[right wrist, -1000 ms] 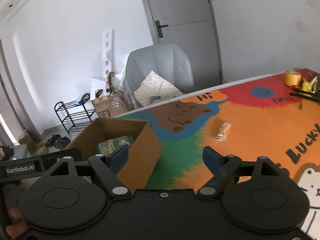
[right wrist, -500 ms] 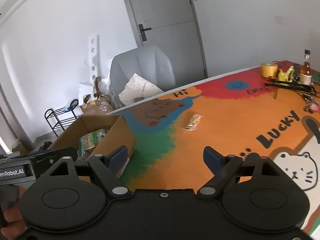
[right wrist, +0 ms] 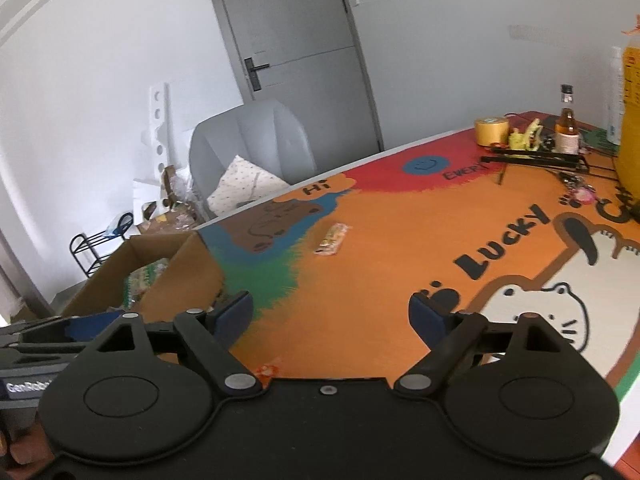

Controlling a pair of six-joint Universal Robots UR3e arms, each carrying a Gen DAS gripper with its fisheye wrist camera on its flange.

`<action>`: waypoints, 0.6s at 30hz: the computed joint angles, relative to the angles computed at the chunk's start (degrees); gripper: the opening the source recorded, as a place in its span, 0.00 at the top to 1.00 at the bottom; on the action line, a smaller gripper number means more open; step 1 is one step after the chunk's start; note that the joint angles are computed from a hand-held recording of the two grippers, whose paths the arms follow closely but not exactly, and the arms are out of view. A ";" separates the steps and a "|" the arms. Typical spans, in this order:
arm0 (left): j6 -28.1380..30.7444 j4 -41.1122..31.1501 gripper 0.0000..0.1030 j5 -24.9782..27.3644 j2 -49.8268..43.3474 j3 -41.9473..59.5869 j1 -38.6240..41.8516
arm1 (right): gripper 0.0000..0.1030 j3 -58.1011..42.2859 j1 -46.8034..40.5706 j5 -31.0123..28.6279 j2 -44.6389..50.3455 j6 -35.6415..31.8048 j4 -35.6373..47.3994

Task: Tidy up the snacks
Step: 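Move both open grippers back over the remaining small snacks on the mat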

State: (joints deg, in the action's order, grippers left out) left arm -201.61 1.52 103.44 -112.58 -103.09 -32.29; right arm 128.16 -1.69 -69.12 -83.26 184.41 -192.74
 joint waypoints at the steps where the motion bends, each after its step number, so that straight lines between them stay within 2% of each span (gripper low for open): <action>1: -0.25 -0.29 0.34 -0.76 -0.64 0.32 0.15 | 0.16 0.46 -0.41 0.25 -0.07 -0.16 -0.15; 4: -1.39 -2.57 0.42 -1.13 -3.15 2.49 -0.10 | 0.16 2.04 -1.88 0.71 -0.20 -0.41 -0.25; 5: -0.60 -2.19 0.43 0.60 -4.23 3.38 -0.95 | 0.16 2.47 -2.29 0.87 -0.25 -0.62 -0.17; 8: -1.18 -3.21 0.46 -2.51 -5.03 4.19 0.04 | 0.16 3.88 -3.35 1.29 0.04 -1.68 -0.62; 18: -0.18 -5.59 0.50 -2.54 -10.12 8.83 -0.40 | 0.16 5.28 -5.20 2.33 2.53 -2.10 -2.16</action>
